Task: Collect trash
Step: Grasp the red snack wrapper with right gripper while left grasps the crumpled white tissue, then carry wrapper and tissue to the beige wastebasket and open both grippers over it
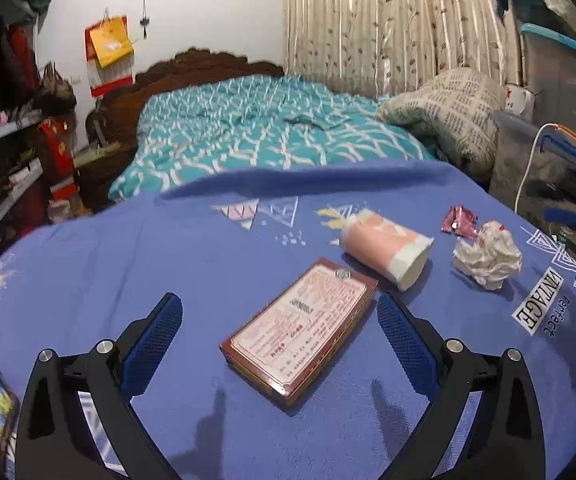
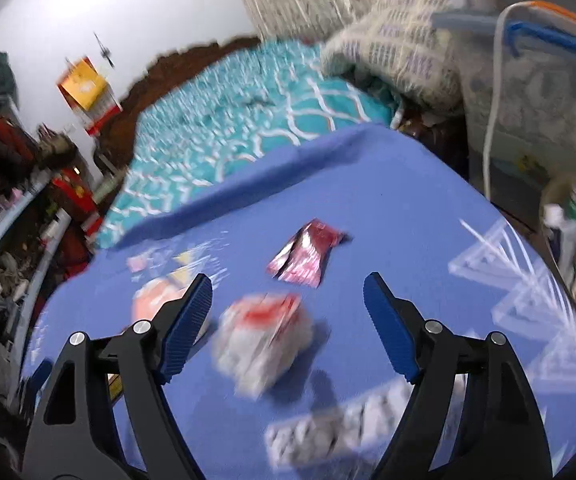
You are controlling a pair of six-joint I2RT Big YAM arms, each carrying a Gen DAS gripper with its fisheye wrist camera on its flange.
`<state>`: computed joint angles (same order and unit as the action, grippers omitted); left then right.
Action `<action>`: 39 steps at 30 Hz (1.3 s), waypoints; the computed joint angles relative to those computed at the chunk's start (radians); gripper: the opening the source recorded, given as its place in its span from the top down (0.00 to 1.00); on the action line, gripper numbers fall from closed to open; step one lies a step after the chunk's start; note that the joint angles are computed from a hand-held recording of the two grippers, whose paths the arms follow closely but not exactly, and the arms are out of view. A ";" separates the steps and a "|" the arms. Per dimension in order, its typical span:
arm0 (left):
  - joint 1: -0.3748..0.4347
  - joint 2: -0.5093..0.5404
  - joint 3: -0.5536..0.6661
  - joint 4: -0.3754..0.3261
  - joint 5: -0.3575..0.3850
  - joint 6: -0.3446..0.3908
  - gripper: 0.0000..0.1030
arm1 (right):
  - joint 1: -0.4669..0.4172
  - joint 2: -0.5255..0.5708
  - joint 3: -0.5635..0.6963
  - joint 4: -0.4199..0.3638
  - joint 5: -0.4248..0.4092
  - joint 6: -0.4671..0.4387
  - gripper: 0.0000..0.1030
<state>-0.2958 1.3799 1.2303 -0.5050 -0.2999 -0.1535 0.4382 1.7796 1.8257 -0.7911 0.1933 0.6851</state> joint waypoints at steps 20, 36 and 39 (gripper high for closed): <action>-0.104 0.109 0.207 -0.112 0.308 0.050 0.14 | -0.071 0.151 0.142 -0.142 -0.072 -0.088 0.77; -0.232 0.486 0.654 -0.380 0.334 0.015 0.66 | -0.152 -0.374 -0.493 0.115 -0.077 -0.101 0.77; -0.278 0.513 0.728 -0.408 0.358 0.041 0.66 | -0.207 -0.425 -0.555 0.141 -0.051 -0.089 0.77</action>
